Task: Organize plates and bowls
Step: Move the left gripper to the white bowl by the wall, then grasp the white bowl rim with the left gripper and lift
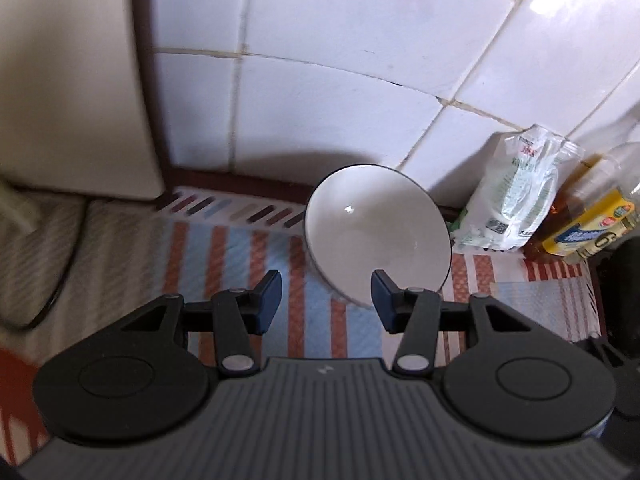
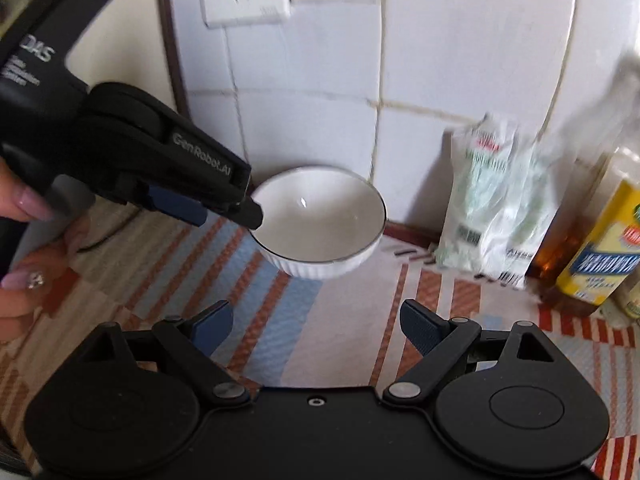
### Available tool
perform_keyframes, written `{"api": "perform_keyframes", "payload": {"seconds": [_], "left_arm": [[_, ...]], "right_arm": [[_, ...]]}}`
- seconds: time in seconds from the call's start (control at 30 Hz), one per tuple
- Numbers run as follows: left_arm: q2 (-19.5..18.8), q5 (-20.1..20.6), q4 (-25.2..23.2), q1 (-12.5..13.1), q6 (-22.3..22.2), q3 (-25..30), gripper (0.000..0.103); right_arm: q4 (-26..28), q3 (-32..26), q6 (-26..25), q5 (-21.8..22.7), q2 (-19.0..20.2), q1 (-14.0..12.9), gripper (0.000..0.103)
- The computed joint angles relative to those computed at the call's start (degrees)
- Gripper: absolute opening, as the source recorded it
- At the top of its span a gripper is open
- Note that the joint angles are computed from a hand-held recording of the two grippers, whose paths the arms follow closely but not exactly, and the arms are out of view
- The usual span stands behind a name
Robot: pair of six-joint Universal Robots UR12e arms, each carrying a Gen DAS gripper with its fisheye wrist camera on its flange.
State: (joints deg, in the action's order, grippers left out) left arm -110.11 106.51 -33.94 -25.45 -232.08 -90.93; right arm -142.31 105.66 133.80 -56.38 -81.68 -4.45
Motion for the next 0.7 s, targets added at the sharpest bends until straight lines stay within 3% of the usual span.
{"api": "perform_keyframes", "payload": {"seconds": [0.13,0.23,0.4,0.57,0.7], "left_arm": [[-1.31,-0.32,-1.42,1.05,2.43,0.68,0.048],[-1.85,-4.09,-0.4,2.5,1.24,0.13,0.048],[-3.03,-7.19,2.32,3.56,3.99,0.35,0.046],[-3.66,-6.64,2.35,3.59,4.73,0.92,0.012],[-3.58,-7.2,2.03,3.8,0.76,0.63,0.011]], "right_arm": [[-6.98,0.95,-2.71,-8.28,1.45,2.76,0.093],[-2.18,-1.1,-2.29,-9.37,2.89,3.53,0.093],[-0.67,-3.37,1.97,-9.22,5.34,4.54,0.093],[-0.85,-4.59,3.6,-6.4,7.02,4.87,0.092],[-2.21,-4.95,4.97,-4.39,7.68,4.96,0.093]]}}
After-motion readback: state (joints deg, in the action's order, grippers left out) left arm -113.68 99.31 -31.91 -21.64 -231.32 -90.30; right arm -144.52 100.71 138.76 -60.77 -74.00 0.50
